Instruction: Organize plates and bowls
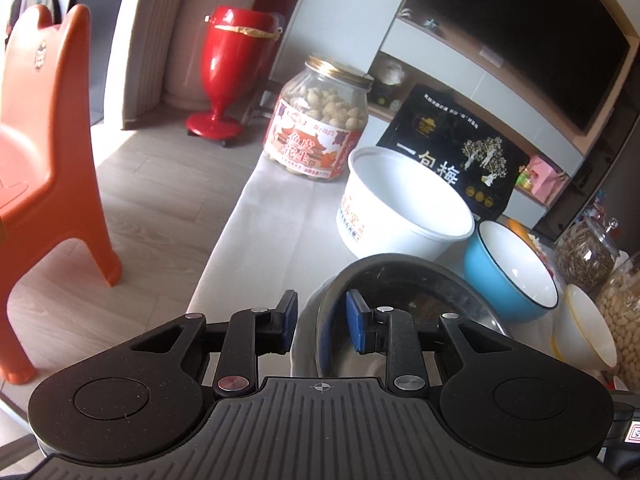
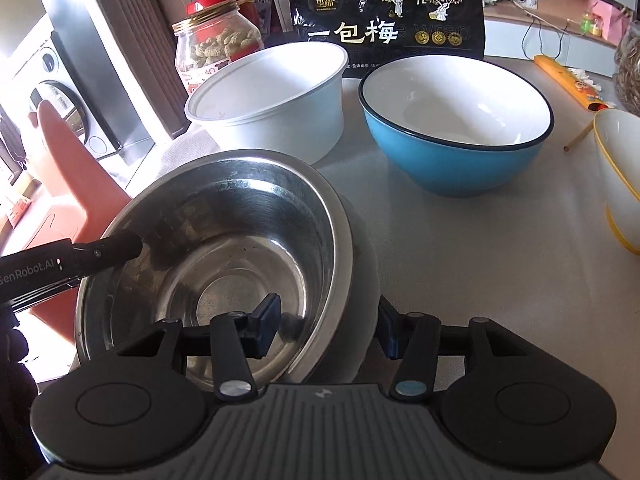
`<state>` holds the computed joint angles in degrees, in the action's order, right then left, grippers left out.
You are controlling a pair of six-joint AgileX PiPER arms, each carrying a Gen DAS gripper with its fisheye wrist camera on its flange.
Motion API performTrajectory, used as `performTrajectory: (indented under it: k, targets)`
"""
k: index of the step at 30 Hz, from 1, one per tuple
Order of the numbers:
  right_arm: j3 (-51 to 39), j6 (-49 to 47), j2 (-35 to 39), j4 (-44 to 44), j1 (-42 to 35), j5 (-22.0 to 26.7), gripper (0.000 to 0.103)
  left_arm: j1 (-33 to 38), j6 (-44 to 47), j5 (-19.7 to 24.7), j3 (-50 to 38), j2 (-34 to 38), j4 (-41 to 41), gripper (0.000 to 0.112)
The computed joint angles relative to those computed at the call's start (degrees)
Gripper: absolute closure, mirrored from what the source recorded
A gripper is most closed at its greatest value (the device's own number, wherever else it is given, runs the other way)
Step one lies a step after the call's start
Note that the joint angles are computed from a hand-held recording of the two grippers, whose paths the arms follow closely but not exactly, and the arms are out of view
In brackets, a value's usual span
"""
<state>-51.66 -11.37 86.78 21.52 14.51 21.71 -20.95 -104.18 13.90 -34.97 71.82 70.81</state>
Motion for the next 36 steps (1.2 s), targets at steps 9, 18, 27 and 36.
performTrajectory:
  k: [9, 18, 27, 36]
  targets:
    - [5.9, -24.3, -14.7, 15.9, -19.5, -1.2, 0.031, -9.9, 17.8, -3.5, -11.4, 3.6, -22.5, 0.083]
    - [-3.3, -53.1, -5.4, 30.0, -49.4, 12.2, 0.017, -20.4, 58.8, 4.1, -41.7, 30.9, -69.0, 0.083]
    - [-16.4, -44.9, 10.8, 26.2, -48.6, 13.0, 0.025, -24.1, 56.9, 23.2, -73.0, 51.1, -60.7, 0.083]
    - [-26.9, -33.7, 20.6, 15.8, -42.7, 12.8, 0.059, -21.1, 69.9, 29.8, -86.6, 62.0, -71.0, 0.091]
